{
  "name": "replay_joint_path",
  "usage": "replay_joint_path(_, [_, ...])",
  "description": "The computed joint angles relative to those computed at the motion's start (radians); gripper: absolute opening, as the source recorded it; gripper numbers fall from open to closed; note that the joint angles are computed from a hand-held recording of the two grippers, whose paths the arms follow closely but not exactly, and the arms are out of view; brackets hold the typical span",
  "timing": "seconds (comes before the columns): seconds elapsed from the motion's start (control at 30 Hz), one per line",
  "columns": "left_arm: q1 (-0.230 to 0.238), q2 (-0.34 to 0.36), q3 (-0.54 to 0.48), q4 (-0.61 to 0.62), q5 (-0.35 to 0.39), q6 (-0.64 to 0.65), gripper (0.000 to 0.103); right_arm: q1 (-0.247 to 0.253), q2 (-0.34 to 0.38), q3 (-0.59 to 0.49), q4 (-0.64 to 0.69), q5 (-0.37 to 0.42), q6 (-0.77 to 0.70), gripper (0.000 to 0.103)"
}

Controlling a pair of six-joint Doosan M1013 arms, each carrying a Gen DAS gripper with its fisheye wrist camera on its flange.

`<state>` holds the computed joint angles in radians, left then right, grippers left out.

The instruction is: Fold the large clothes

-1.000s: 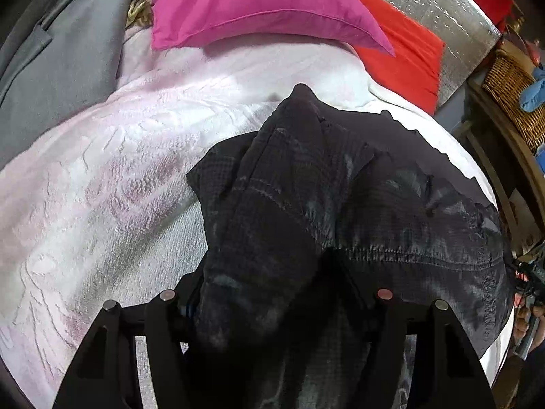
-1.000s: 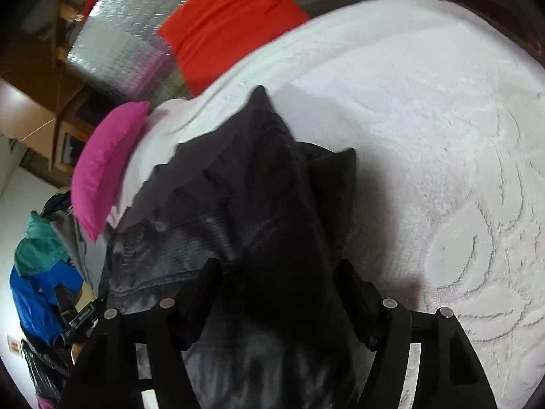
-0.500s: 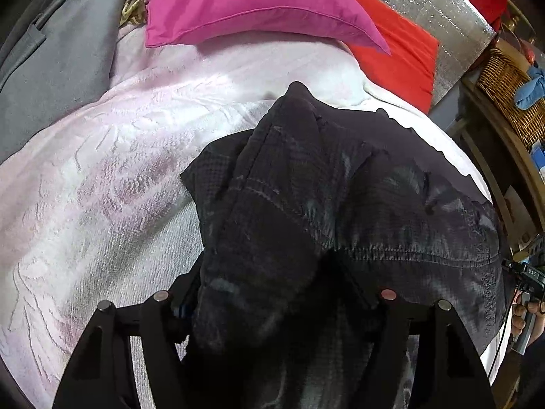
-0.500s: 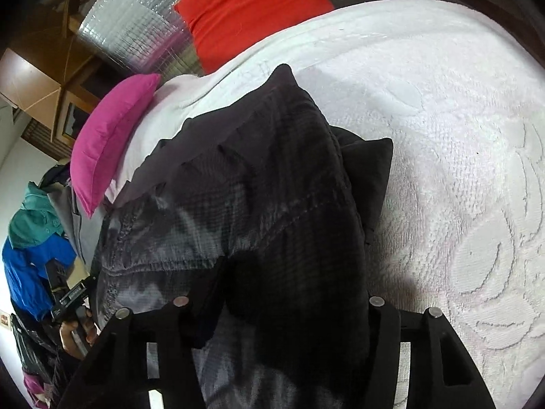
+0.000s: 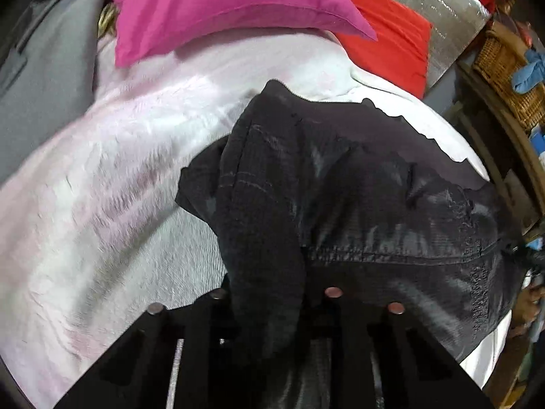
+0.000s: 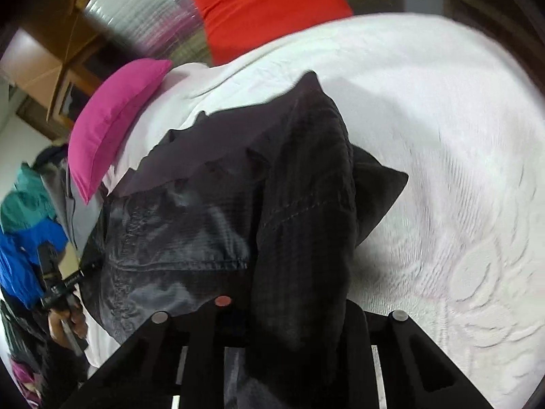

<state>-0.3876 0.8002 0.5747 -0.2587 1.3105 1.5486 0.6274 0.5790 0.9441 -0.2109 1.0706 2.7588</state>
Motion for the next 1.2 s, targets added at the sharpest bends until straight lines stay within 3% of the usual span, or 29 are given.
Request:
replay_joint_path(0.13, [-0.004, -0.022, -0.032, 0.010, -0.021, 0.001, 0.017, 0.019, 0.033, -0.146, -0.054, 0.091, -0.074, 0.019])
replay_joint_path(0.27, [-0.009, -0.134, 0.073, -0.013, -0.139, 0.027, 0.016, 0.054, 0.022, -0.208, -0.121, 0.123, -0.098, 0.018])
replay_joint_path(0.4, [-0.008, -0.295, 0.316, -0.067, -0.296, 0.092, 0.017, 0.100, -0.065, -0.080, -0.183, 0.066, -0.046, 0.018])
replay_joint_path(0.5, [-0.007, -0.380, 0.494, -0.116, -0.363, 0.132, 0.017, 0.135, -0.152, 0.115, -0.201, -0.022, 0.087, 0.018])
replay_joint_path(0.63, [-0.016, -0.396, 0.632, -0.109, -0.328, 0.087, 0.022, 0.149, -0.200, 0.324, -0.133, -0.131, 0.240, 0.019])
replay_joint_path(0.67, [-0.018, -0.390, 0.668, -0.101, -0.323, 0.048, 0.026, 0.149, -0.204, 0.368, -0.120, -0.163, 0.291, 0.024])
replay_joint_path(0.7, [-0.017, -0.397, 0.693, -0.115, -0.353, 0.046, 0.031, 0.152, -0.215, 0.413, -0.135, -0.214, 0.359, 0.037])
replay_joint_path(0.73, [-0.013, -0.405, 0.705, -0.132, -0.374, 0.041, 0.034, 0.157, -0.228, 0.448, -0.174, -0.258, 0.440, 0.042])
replay_joint_path(0.8, [-0.009, -0.399, 0.671, -0.115, -0.324, -0.003, 0.038, 0.160, -0.247, 0.478, -0.207, -0.285, 0.507, 0.062])
replay_joint_path(0.9, [0.002, -0.404, 0.637, -0.115, -0.289, 0.022, 0.040, 0.169, -0.261, 0.464, -0.233, -0.213, 0.457, 0.064])
replay_joint_path(1.03, [-0.023, -0.438, 0.644, 0.010, -0.362, 0.030, 0.047, 0.189, -0.289, 0.455, -0.340, -0.107, 0.518, 0.064])
replay_joint_path(1.13, [-0.026, -0.427, 0.627, 0.014, -0.409, 0.059, 0.055, 0.179, -0.275, 0.413, -0.382, -0.083, 0.487, 0.064])
replay_joint_path(1.2, [-0.041, -0.389, 0.578, 0.034, -0.384, 0.059, 0.057, 0.150, -0.240, 0.362, -0.335, -0.082, 0.392, 0.064])
